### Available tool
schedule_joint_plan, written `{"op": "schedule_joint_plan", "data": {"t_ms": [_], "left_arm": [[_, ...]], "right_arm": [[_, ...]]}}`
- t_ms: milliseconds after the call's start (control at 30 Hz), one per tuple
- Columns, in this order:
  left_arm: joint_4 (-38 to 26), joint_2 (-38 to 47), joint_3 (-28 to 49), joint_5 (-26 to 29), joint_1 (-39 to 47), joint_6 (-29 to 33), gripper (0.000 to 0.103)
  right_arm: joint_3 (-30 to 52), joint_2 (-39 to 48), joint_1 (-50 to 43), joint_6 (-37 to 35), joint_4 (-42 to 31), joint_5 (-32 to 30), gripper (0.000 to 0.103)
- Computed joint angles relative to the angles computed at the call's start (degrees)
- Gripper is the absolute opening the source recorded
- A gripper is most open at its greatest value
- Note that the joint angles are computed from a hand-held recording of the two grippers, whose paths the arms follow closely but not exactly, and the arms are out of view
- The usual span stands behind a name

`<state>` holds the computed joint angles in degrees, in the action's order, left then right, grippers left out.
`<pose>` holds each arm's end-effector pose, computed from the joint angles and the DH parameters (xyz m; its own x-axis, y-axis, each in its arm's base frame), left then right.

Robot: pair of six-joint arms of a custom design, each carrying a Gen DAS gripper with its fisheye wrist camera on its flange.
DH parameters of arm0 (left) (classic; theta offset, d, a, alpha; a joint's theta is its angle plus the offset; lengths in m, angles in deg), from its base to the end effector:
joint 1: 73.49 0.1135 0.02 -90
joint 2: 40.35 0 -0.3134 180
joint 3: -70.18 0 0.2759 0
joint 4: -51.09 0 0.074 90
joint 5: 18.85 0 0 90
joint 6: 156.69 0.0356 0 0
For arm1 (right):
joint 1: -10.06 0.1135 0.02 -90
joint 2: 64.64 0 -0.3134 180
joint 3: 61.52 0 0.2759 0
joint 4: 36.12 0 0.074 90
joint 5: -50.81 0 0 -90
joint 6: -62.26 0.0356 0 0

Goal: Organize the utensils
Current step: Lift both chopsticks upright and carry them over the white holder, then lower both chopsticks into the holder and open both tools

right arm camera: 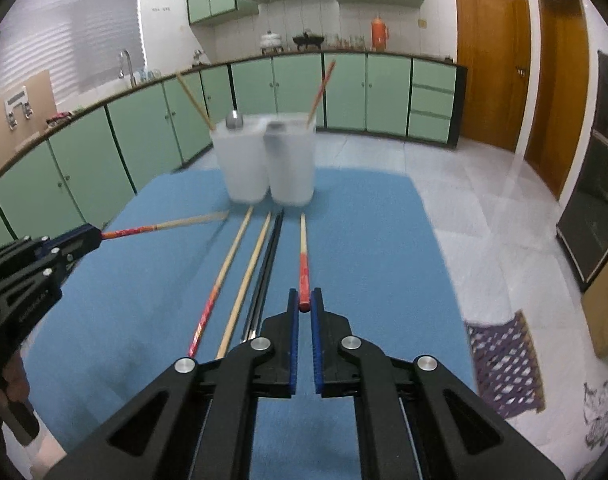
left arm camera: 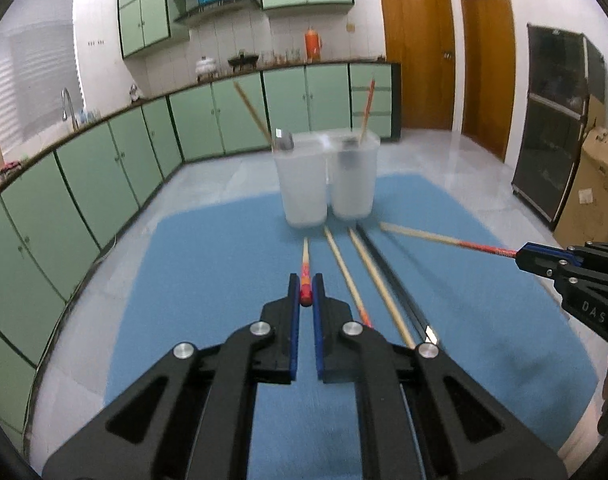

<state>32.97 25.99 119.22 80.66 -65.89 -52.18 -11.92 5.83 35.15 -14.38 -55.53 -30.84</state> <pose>0.2452 0.0268 0.2553 -0.5554 0.1752 -0.8129 0.1469 0.9829 0.1115 0.2344 0.1040 0.2400 -0.6434 -0.0488 -0.7639 -0.1753 0.9808 0.0849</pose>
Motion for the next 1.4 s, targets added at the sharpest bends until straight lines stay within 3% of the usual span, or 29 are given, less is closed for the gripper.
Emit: {"op": "schedule_joint_plan", "data": {"t_ms": [100,333,833,1133,1400], "left_arm": [[-2.0,-0.5,4.0,2.2,0.9,-0.1,0.005],[-6.5,3.5,13.9,9.6,2.8,-1.1,0.005],[-9.6,10.0,24.8,16.2,4.6,-2.9,0.005],[-5.7,12.7,34.3,15.8,3.0,-7.2,0.005],[-1.0,21.1,43.0,10.8,-1.5,-11.2,0.005]], "right_arm": [[2.5,-2.0,-1.3,-2.0,-2.2,-1.0,0.006],[12.3,-0.8,-7.0,-7.7,-7.2,-9.5,0.006],[27.5,6.9,-10.2,-13.9,-14.5,-14.9,0.006],[44.3,12.1,-10.9,-15.0,-16.8,-16.1,0.006],[57.9,22.3,-9.8,-14.8,-16.4,-15.3,0.006]]}}
